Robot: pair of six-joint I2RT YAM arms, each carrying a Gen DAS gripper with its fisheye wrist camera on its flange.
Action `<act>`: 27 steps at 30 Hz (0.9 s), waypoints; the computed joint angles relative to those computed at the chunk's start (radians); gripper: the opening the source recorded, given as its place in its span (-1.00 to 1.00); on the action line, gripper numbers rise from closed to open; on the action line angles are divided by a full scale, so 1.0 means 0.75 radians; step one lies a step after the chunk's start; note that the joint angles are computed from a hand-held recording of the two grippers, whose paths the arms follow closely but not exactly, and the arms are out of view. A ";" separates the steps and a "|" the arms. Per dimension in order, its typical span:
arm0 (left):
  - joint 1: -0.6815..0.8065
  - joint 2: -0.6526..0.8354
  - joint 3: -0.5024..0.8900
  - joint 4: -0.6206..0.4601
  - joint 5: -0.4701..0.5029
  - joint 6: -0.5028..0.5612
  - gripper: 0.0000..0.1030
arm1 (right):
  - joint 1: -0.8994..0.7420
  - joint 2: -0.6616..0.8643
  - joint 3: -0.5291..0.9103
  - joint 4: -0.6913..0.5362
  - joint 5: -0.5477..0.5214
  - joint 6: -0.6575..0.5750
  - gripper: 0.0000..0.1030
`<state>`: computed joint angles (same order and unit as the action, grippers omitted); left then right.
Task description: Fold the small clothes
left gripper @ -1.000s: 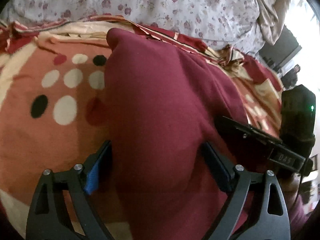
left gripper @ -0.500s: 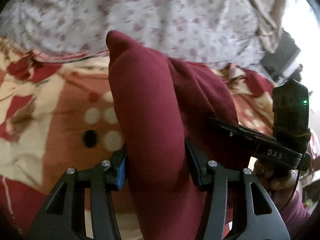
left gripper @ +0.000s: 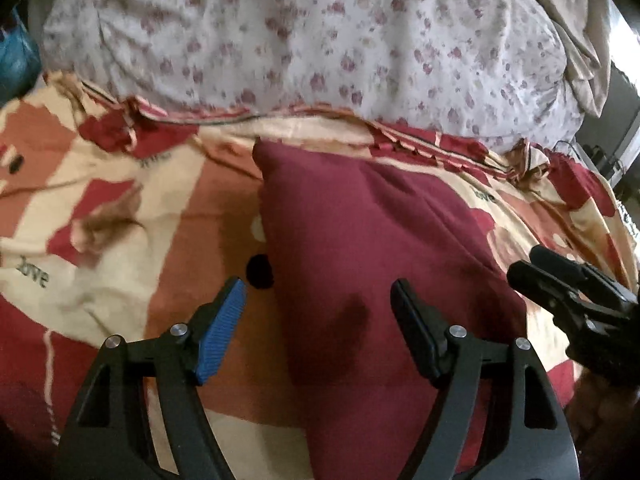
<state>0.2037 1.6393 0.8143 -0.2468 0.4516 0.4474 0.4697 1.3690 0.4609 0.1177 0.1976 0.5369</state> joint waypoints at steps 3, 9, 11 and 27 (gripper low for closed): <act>-0.019 -0.077 -0.074 0.066 -0.036 -0.040 0.47 | 0.090 -0.051 -0.007 -0.033 0.121 0.030 0.31; -0.030 -0.227 -0.203 0.143 -0.080 -0.087 0.47 | 0.192 -0.011 0.039 -0.108 0.241 0.126 0.45; -0.035 -0.265 -0.234 0.160 -0.094 -0.090 0.47 | 0.206 0.009 0.055 -0.137 0.256 0.155 0.49; -0.005 -0.344 -0.306 0.231 -0.116 -0.103 0.47 | 0.250 0.066 0.098 -0.150 0.292 0.208 0.64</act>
<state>0.2001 1.3817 0.5850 -0.0732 0.3642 0.3700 0.6573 1.4184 0.5342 0.0048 0.4167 0.6930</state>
